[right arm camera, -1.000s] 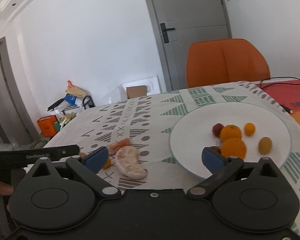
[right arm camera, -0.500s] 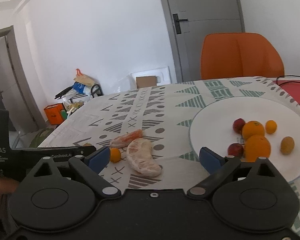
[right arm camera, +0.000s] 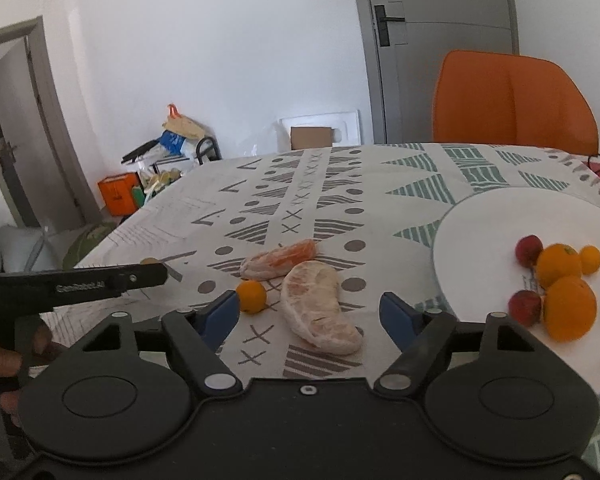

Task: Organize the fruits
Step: 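Lift the yellow fruit with the left gripper while the right gripper grasps the peeled mandarin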

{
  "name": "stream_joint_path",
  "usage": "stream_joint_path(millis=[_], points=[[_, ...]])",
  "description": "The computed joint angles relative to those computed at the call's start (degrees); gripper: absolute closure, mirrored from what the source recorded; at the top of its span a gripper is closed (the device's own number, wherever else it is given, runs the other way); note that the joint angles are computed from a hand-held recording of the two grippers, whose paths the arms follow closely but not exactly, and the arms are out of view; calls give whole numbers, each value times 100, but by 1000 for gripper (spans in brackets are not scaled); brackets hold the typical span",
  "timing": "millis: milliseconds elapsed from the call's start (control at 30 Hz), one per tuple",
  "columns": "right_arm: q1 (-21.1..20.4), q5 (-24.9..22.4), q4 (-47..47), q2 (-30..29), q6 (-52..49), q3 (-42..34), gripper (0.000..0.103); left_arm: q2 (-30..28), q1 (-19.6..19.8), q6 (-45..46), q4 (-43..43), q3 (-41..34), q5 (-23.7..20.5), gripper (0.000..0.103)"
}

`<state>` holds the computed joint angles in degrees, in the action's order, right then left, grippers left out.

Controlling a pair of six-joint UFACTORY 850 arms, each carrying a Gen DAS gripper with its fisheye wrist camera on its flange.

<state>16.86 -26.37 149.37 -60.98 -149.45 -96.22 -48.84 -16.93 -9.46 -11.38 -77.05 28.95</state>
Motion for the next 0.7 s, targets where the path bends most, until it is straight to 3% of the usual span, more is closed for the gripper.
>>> stream_joint_path(millis=[133,267,500,700], points=[[49,219,-164,-123,118,-211,37,25,30,-76,83,55,52,77],[120,466,292,-261,-365,-428,39,15,49,-96,15,64,65,77],[178,781,484,-472,-549,-774,61,60,82,-141,-35,131,106,77],[158,741,364,-311,-381,-511,63,113,70,-226,104,231,178,77]])
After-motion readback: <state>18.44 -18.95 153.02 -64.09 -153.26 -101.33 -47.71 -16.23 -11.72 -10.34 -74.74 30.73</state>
